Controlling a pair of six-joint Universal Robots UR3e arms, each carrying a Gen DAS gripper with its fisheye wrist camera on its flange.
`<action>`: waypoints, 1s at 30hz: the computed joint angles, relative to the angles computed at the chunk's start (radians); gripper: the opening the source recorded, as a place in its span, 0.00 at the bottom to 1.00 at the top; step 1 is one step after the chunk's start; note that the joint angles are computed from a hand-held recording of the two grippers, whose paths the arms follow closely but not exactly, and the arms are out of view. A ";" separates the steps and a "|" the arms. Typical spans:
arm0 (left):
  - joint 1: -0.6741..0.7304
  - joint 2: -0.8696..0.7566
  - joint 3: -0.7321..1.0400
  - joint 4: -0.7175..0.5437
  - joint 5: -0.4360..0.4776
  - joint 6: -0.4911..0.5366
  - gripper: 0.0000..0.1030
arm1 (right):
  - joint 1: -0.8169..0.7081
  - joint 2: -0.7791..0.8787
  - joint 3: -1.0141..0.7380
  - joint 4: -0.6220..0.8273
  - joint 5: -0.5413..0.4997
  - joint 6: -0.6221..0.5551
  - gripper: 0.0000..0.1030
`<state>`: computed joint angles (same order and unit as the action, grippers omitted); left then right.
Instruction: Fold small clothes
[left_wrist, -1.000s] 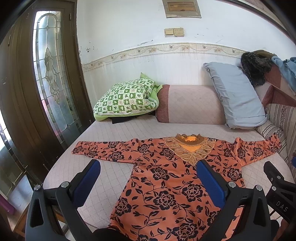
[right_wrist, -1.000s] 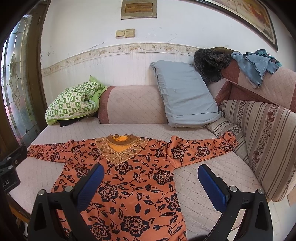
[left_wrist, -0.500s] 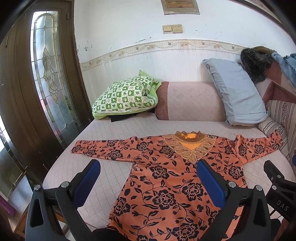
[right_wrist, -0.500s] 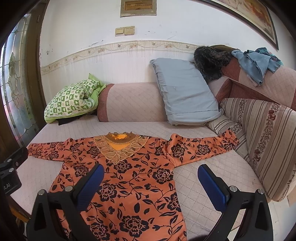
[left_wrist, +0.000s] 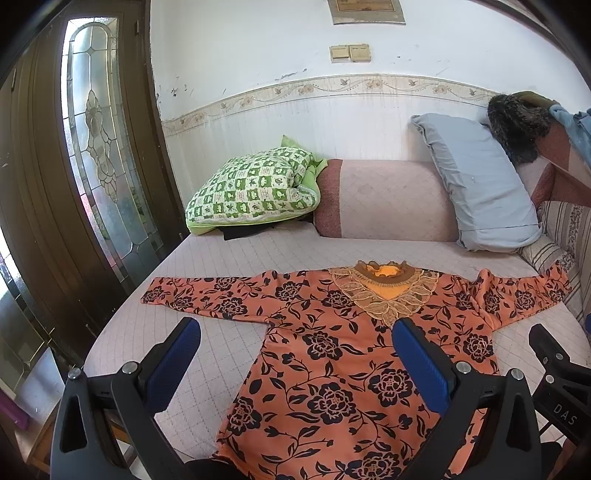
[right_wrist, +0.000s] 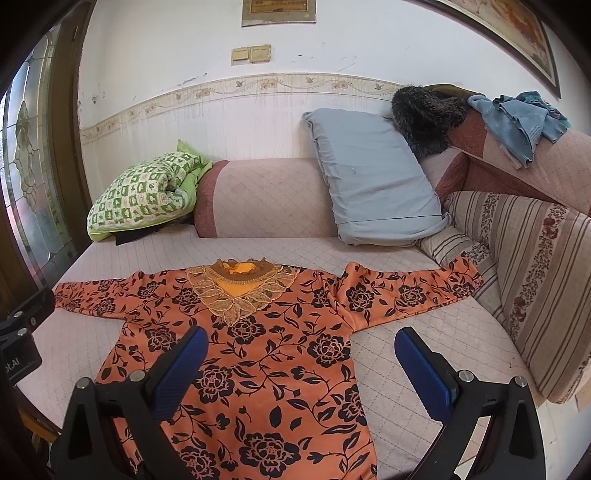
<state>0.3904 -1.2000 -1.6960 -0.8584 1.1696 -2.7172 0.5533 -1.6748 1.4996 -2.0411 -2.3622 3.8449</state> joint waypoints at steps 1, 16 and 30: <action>-0.003 -0.007 0.001 0.005 0.005 -0.001 1.00 | -0.003 0.003 0.000 -0.005 0.003 -0.004 0.99; -0.037 -0.078 0.019 0.060 0.060 -0.023 1.00 | -0.040 0.040 -0.016 -0.036 0.044 -0.042 0.99; -0.120 -0.207 0.045 0.128 0.156 -0.053 1.00 | -0.120 0.068 0.029 -0.118 0.123 -0.106 0.99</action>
<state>0.2701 -1.4071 -1.6515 -0.7301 1.3254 -2.7704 0.4333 -1.6070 1.5283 -2.1586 -2.2395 3.7385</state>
